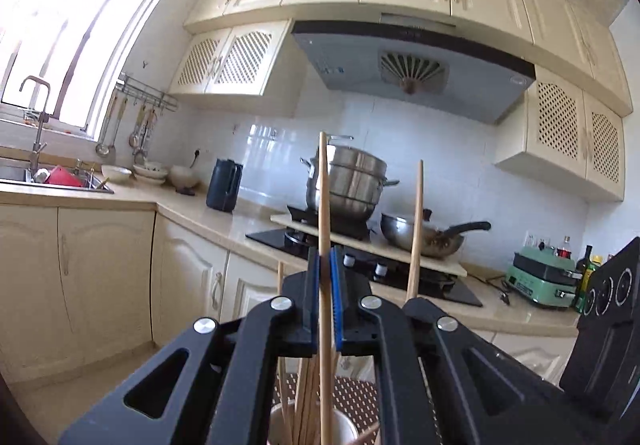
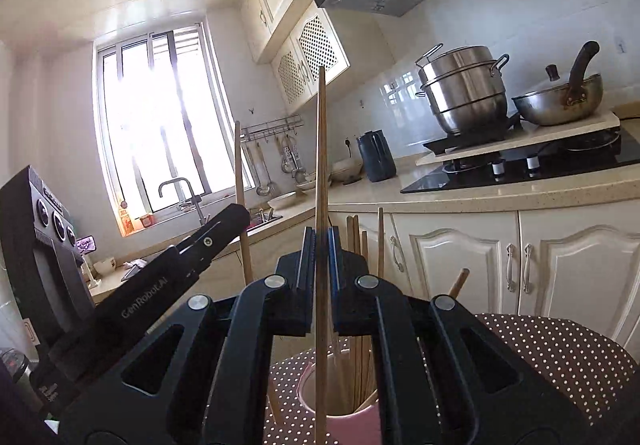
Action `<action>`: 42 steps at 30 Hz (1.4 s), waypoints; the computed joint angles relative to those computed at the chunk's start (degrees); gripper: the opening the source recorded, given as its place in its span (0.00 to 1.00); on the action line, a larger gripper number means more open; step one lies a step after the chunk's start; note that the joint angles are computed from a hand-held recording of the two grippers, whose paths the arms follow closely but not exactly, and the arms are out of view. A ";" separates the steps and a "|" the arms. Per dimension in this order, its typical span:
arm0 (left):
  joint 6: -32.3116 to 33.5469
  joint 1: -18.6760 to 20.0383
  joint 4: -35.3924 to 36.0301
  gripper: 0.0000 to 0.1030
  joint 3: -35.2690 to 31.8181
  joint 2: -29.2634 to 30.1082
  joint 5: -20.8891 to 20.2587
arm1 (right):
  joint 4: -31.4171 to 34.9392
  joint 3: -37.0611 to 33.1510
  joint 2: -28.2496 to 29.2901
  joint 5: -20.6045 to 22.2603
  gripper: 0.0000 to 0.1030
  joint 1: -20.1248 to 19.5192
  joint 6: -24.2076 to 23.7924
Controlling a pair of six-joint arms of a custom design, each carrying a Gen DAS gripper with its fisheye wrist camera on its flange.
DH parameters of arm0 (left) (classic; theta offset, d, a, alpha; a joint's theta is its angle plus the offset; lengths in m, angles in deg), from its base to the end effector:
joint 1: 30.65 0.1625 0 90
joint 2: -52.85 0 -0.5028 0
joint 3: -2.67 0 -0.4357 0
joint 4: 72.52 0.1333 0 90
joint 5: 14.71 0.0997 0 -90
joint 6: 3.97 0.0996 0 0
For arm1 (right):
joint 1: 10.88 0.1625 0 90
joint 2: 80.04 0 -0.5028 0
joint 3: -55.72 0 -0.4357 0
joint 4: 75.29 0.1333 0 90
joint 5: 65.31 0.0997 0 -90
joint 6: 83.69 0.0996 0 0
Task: Organize utensils
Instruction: 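Lift both held chopsticks upright and carry them over the pink cup, then lower both chopsticks into the pink cup and open both tools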
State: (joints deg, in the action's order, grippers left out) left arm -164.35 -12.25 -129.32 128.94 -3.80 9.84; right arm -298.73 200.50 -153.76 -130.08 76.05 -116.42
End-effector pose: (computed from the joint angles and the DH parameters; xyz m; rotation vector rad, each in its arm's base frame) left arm -0.3529 -0.3533 0.0677 0.6723 2.0140 -1.8872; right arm 0.1536 -0.4172 0.2796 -1.0005 2.4100 -1.6675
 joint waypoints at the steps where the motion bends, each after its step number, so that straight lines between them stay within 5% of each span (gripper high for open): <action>1: 1.65 0.76 -1.32 0.06 -0.11 0.23 1.08 | -1.44 -0.29 0.95 0.02 0.06 0.04 -0.15; 17: 2.90 5.12 -5.57 0.06 0.27 2.79 3.26 | -8.50 -1.43 6.06 1.90 0.06 -0.86 -4.22; 38: -9.10 2.54 8.78 0.06 0.04 3.76 -0.90 | -3.74 2.84 3.80 3.17 0.07 -4.61 -9.11; 42: -11.09 1.72 11.66 0.24 -0.26 3.98 -2.01 | -3.30 3.59 3.63 2.69 0.07 -5.15 -9.99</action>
